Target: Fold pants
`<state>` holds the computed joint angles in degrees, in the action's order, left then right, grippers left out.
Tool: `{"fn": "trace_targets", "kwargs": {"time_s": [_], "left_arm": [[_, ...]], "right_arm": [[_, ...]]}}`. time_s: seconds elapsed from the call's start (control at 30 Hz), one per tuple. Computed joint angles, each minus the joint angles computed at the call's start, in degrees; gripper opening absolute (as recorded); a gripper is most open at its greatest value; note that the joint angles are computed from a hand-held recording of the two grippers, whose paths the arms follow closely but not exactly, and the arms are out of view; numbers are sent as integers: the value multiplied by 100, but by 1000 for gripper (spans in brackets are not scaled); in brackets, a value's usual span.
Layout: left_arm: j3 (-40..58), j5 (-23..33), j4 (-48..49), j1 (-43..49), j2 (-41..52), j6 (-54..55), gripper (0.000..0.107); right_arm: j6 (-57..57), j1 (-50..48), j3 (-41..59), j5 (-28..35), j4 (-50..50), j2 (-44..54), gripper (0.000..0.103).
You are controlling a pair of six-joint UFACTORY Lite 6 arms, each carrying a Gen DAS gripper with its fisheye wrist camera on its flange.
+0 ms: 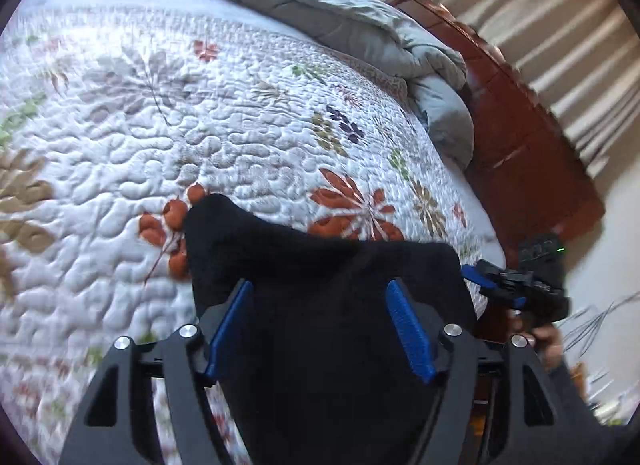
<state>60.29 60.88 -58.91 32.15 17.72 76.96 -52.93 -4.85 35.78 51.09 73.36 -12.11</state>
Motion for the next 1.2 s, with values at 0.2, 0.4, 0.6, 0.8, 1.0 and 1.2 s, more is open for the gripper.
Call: {"fn": "trace_targets", "kwargs": {"time_s": [0.2, 0.4, 0.6, 0.8, 1.0, 1.2], "left_arm": [[-1166, -205, 410, 104, -676, 93, 71], [-1339, -484, 368, 41, -487, 345, 69], [-1454, -901, 1264, -56, -1745, -364, 74], [-1294, -1127, 1637, 7, -2081, -538, 78], [-961, -1441, 1770, -83, -1564, -640, 79], [-224, -1261, 1902, -30, -282, -956, 79]], "right_arm": [[126, -52, -1375, -36, -448, -853, 13], [-327, -508, -1588, 91, -436, -600, 0], [924, -714, -994, 187, -1536, -990, 36], [1395, -562, -290, 48, -1888, -254, 96], [898, -108, 753, 208, -1373, 1657, 96], [670, 338, 1239, 228, -1127, 2354, 101]]}}
